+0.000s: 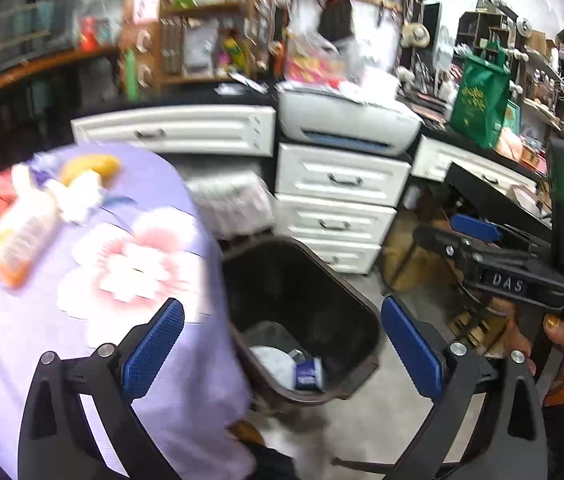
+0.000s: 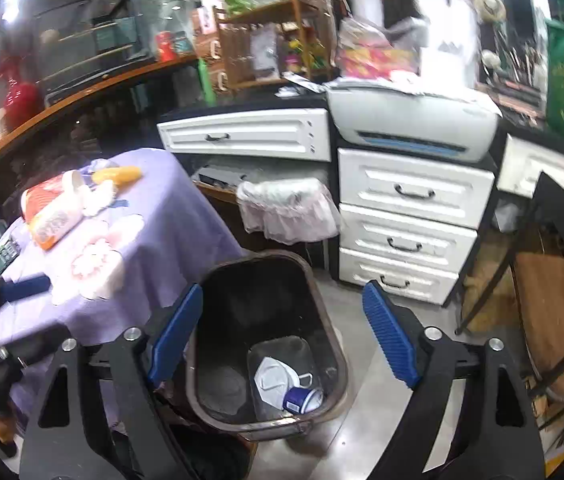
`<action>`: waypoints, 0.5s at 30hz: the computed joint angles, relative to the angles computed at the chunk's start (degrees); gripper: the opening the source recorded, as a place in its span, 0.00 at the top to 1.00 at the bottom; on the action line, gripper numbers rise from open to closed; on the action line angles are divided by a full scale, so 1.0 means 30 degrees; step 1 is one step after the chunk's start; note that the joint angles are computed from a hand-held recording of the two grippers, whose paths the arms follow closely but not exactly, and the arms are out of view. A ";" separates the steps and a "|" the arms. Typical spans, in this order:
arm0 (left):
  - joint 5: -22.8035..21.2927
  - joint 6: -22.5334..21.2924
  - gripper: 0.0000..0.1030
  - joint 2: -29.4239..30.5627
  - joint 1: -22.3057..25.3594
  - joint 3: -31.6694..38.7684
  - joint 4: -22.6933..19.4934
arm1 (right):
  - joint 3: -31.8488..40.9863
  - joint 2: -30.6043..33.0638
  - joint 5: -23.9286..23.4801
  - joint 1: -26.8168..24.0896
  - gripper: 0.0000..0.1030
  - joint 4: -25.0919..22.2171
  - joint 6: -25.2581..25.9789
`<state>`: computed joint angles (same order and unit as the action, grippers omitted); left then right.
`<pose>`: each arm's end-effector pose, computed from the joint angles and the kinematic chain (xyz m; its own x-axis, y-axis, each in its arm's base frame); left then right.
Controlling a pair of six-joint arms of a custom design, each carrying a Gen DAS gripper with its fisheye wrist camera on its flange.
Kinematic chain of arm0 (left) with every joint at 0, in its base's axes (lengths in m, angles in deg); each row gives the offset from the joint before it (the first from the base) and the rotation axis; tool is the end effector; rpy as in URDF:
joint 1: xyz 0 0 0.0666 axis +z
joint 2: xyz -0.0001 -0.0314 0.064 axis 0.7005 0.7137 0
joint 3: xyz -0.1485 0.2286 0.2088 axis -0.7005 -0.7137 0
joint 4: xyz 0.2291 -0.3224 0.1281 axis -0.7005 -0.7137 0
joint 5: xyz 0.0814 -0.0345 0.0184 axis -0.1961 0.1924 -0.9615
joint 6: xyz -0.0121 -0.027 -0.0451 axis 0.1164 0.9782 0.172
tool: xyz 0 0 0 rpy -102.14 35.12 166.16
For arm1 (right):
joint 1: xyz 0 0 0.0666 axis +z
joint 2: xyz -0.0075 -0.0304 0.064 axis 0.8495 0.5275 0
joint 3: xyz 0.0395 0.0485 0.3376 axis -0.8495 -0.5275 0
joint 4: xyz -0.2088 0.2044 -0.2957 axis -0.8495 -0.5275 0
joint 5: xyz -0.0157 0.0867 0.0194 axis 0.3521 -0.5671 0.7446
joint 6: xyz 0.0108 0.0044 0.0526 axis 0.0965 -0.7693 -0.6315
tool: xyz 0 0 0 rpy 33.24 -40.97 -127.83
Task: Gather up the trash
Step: 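Move the left gripper back to the table and grasp the green-and-white milk carton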
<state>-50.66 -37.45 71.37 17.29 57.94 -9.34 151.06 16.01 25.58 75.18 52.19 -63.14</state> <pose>0.5588 -0.2879 0.4149 -0.5893 0.2190 -0.7776 0.4209 0.9048 -0.0641 0.5702 0.1697 0.4072 -0.5762 0.0871 -0.8126 -0.0547 0.9880 0.1447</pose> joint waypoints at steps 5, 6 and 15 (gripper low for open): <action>-0.1304 -0.1129 0.05 -0.1710 0.0661 -0.1653 0.1002 | 0.1266 0.0549 -0.0156 0.0971 0.16 -0.0103 0.0560; -0.1422 -0.1439 0.05 -0.2066 0.0858 -0.2046 0.1221 | 0.1541 0.0688 -0.0228 0.1216 0.16 -0.0074 0.0670; -0.1698 -0.1527 0.05 -0.4582 0.3392 -0.4433 0.0672 | 0.5187 0.3122 -0.1316 0.3299 0.11 -0.1173 0.2060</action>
<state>-55.75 -42.03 57.62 27.46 44.64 -7.33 166.62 25.38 21.63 85.07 48.67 -56.96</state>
